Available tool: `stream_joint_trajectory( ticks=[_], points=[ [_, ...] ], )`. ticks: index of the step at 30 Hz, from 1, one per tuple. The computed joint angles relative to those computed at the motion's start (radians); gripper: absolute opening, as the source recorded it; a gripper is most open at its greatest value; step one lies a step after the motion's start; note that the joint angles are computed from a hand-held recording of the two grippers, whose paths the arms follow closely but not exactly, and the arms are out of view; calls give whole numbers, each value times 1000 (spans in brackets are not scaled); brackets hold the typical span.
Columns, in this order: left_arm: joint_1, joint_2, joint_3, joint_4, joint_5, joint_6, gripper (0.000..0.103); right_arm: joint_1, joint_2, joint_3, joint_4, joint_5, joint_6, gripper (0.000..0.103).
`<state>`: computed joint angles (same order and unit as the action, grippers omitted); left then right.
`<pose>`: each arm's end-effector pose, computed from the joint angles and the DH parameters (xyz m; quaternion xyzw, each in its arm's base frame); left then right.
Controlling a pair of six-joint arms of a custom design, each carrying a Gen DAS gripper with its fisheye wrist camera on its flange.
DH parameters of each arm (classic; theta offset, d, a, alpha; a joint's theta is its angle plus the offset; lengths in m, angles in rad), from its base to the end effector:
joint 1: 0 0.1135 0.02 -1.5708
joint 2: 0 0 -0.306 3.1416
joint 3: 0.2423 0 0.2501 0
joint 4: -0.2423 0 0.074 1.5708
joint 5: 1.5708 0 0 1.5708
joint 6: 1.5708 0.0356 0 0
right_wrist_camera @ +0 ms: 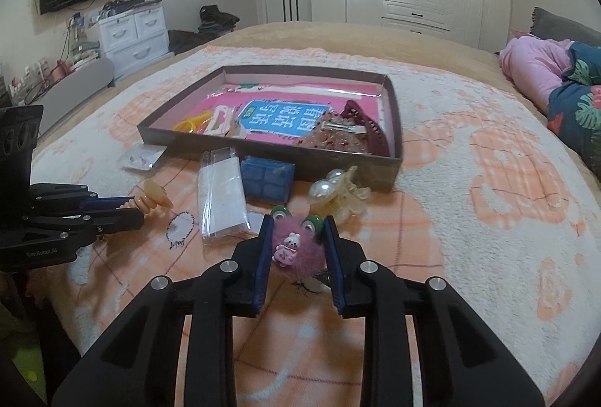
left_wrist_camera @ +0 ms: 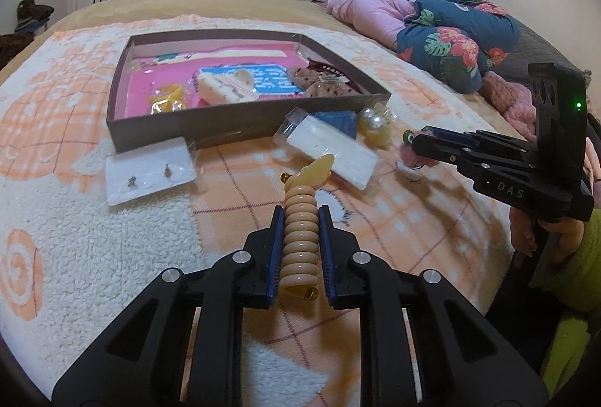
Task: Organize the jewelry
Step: 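Grasp the beige spiral hair tie with left tool while right tool grasps pink fuzzy clip, then carry spiral tie into the box and open left tool while right tool releases fuzzy clip there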
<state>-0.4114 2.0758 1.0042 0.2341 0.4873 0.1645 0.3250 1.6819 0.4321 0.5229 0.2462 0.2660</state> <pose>0.3669 -0.1783 0.1185 0.3402 0.8441 -0.2663 0.3175 0.2573 0.0775 0.1340 0.0236 0.9065 0.0112 0.4214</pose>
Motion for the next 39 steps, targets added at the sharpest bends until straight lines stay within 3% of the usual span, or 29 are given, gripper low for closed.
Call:
stream_joint_trajectory(
  ticks=[14,25,39],
  points=[
    [-2,-27,49,15,16,-53,11,-71,-105,-45,-19,20,9,25],
    [9,16,184,-8,9,-90,11,-110,-114,44,-67,15,-41,25],
    [47,101,398,-104,-18,-114,11,-112,-14,211,-93,6,-76,25]
  ],
)
